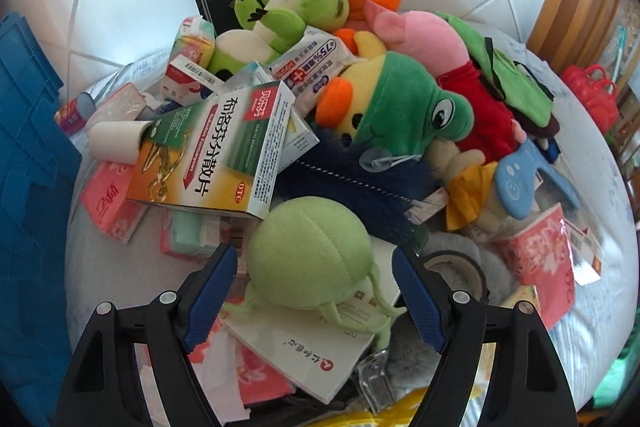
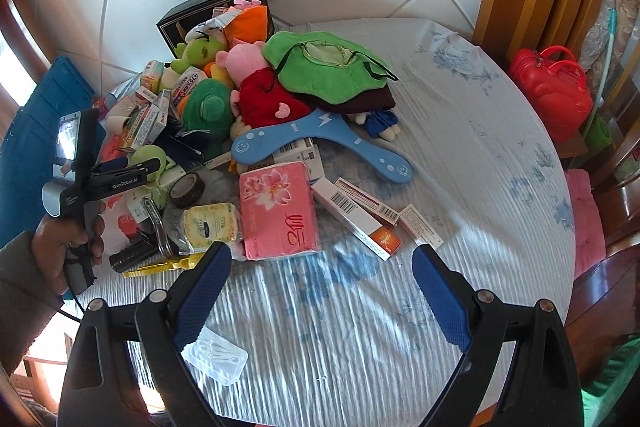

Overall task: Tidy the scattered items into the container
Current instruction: 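Grasp the light green plush toy with the left tool while the right tool grasps the yellow tissue pack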

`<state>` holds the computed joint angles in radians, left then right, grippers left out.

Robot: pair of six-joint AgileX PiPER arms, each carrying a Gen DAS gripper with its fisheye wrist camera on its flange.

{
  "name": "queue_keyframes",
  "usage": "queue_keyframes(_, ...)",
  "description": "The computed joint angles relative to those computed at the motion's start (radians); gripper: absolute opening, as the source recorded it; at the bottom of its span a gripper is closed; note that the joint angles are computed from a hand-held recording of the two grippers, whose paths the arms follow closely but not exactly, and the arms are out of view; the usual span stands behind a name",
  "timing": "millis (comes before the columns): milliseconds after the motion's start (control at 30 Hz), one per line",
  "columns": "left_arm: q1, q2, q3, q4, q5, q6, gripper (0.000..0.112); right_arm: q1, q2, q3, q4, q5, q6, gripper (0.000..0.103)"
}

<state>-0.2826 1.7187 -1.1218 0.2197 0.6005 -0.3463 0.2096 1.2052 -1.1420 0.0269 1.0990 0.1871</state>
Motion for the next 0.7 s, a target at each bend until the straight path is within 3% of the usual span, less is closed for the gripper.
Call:
queue_keyframes(33,-0.001,0.006,-0.001,-0.001,-0.002,-0.001,0.079,-0.009,0.001,0.005,0.005,-0.007,-0.012,0.093)
queue_keyframes(100,-0.012,0.016,0.001,0.034,0.0,-0.031,0.064,-0.016,0.007,0.016,0.008,-0.023,-0.032,0.093)
queue_keyframes(300,-0.023,-0.001,0.022,0.046,-0.022,-0.023,0.054,-0.03,0.042,0.05,0.041,-0.066,-0.076,0.093)
queue_keyframes(533,-0.027,-0.116,0.1,-0.009,-0.058,0.055,0.051,0.019,0.099,0.077,0.064,-0.128,-0.085,0.093)
queue_keyframes(700,-0.018,-0.238,0.13,-0.042,-0.033,0.107,0.051,0.115,0.187,0.069,0.086,-0.195,-0.076,0.093)
